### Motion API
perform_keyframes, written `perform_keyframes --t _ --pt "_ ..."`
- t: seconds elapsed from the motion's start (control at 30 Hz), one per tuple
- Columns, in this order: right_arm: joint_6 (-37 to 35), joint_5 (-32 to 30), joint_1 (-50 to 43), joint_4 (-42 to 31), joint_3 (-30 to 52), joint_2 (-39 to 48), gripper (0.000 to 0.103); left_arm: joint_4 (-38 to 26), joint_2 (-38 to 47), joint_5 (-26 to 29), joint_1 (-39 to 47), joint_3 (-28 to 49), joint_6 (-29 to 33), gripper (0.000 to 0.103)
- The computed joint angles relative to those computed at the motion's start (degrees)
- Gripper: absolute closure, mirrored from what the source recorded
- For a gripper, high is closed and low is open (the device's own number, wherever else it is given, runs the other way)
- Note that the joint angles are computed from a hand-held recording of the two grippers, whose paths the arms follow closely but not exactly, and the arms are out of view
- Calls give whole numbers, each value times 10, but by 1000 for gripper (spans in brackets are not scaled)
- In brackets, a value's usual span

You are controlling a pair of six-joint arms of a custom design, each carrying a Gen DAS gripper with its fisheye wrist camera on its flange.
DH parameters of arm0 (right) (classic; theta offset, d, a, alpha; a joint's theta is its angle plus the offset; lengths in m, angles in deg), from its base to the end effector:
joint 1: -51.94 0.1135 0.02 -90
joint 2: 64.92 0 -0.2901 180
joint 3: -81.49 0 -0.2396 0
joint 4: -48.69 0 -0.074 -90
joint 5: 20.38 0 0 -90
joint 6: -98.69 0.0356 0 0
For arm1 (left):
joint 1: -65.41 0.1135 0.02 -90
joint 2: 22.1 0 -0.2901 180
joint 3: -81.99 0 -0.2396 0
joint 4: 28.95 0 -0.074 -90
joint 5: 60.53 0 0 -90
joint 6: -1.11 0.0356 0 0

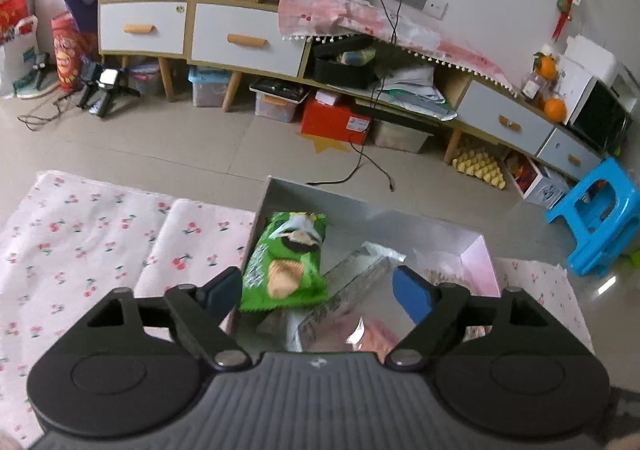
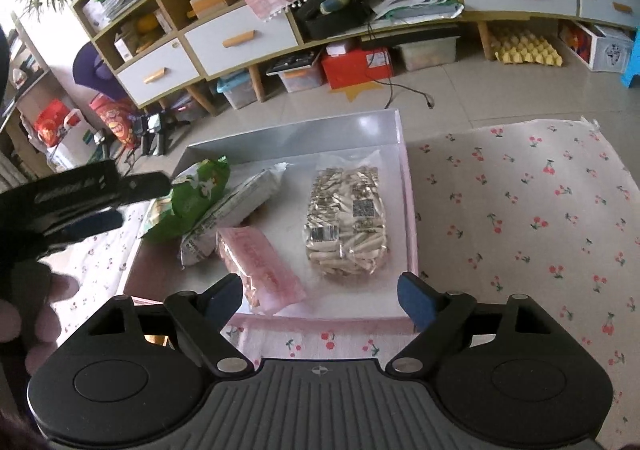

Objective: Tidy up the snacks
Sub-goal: 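Carry the green chip bag into the box and release it with the left gripper, then move both open grippers back over the remaining snacks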

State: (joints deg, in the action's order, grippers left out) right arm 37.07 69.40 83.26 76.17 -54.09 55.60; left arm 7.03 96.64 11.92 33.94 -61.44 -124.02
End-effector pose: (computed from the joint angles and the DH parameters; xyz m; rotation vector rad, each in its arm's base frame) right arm 0.2539 0.1547 0.0486 -0.0653 2.4756 0.4696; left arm 0.2332 -0.1302 0.0526 -0.2194 2.3292 -0.2142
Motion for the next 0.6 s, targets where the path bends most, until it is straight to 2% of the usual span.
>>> perform_keyframes --t 0.13,0.37,0.6 --pt "3 9 4 -6 -26 -27 16 -11 -31 -20 -27 -26 -1 15" --pt "0 31 21 -18 -83 -92 16 -59 -95 -58 -80 -71 -35 13" --pt "5 60 56 -13 -149 -162 13 -53 -145 -84 -141 -132 -70 8"
